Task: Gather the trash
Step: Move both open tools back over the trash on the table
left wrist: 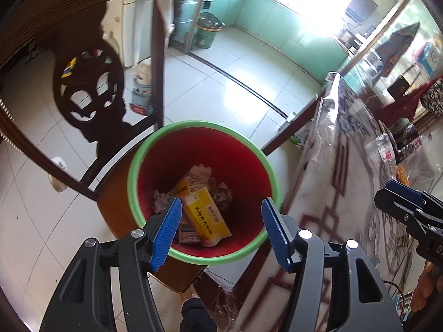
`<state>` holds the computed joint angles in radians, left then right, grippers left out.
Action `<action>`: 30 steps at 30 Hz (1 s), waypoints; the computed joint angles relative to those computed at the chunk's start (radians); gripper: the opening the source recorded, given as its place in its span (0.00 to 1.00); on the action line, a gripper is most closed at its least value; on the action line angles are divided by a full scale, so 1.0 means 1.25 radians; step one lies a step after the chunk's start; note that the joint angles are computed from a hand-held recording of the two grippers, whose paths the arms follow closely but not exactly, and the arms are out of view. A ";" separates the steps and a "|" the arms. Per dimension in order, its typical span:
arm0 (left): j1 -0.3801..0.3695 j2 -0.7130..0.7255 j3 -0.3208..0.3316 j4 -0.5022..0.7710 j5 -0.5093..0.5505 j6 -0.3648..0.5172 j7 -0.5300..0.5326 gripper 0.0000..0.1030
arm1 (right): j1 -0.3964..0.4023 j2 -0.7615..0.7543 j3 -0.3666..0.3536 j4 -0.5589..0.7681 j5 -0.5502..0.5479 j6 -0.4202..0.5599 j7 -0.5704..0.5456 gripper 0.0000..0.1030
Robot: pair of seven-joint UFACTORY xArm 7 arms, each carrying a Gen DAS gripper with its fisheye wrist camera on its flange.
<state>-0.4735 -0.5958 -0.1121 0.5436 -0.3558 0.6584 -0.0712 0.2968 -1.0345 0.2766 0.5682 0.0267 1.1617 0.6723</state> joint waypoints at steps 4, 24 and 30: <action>-0.039 0.007 -0.023 0.016 -0.011 -0.009 0.006 0.56 | -0.014 -0.101 -0.006 -0.014 -0.014 0.087 0.024 0.54; -0.187 0.063 -0.210 0.119 0.042 -0.025 -0.181 0.56 | -0.141 -0.597 -0.123 -0.028 -0.088 0.529 -0.049 0.60; -0.209 0.125 -0.297 0.187 0.133 -0.036 -0.349 0.56 | -0.201 -0.746 -0.302 0.020 -0.320 0.738 -0.161 0.63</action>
